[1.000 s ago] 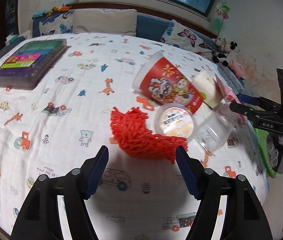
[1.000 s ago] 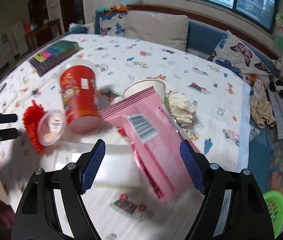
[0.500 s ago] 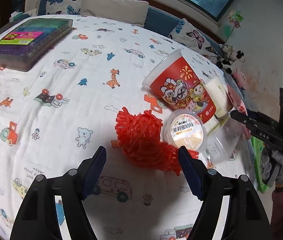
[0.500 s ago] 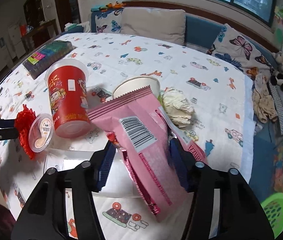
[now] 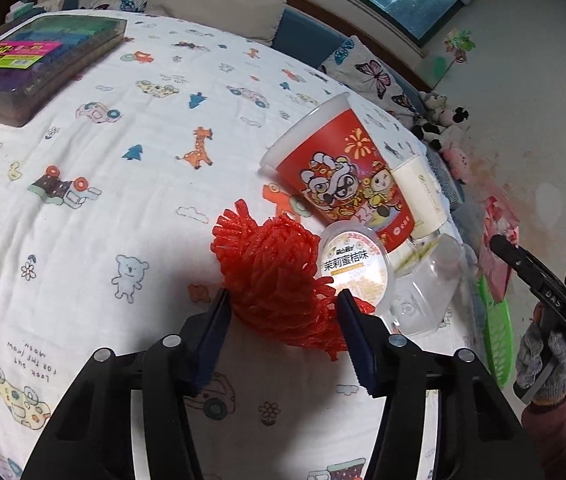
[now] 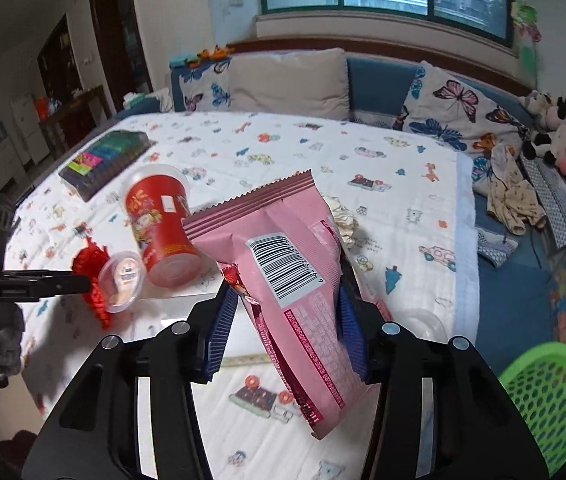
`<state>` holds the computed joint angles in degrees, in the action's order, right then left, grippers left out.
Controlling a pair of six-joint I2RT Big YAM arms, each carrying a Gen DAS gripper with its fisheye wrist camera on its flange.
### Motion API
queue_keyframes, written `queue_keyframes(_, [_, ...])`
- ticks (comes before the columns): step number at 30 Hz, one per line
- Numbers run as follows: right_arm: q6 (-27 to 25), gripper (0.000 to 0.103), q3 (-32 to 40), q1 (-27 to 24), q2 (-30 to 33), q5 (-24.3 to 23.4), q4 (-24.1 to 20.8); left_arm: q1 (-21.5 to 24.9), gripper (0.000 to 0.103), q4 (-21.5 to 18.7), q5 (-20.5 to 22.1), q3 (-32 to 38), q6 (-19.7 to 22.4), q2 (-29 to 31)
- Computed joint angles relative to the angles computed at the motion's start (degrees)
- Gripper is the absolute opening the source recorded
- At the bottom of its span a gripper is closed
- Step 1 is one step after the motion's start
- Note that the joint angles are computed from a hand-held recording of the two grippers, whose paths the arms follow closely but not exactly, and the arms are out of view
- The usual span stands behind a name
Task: Collect trash
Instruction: 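Grasp the red mesh net with the left tool while the right tool carries the packet toward the basket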
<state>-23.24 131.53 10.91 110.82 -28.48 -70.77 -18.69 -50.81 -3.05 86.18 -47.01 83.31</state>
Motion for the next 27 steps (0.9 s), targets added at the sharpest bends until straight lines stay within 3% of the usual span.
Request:
queue_keyframes(8, [3.8, 0.05, -9.4, -1.4, -6.8, -2.6, 5.1, -0.5, 0.03, 1.6, -0.2, -0.9, 1.3, -1.3])
queue_keyframes(19, [10.6, 0.05, -19.7, -5.3, -13.6, -4.9, 10.9, -4.0, 0.028, 0.5, -5.2, 0.5, 4.8, -4.9])
queue_keyframes(27, [14.0, 0.05, -23.9, -10.2, -15.8, -4.0, 12.8, -7.1, 0.028, 0.3, -3.8, 6.6, 8.6, -1.6])
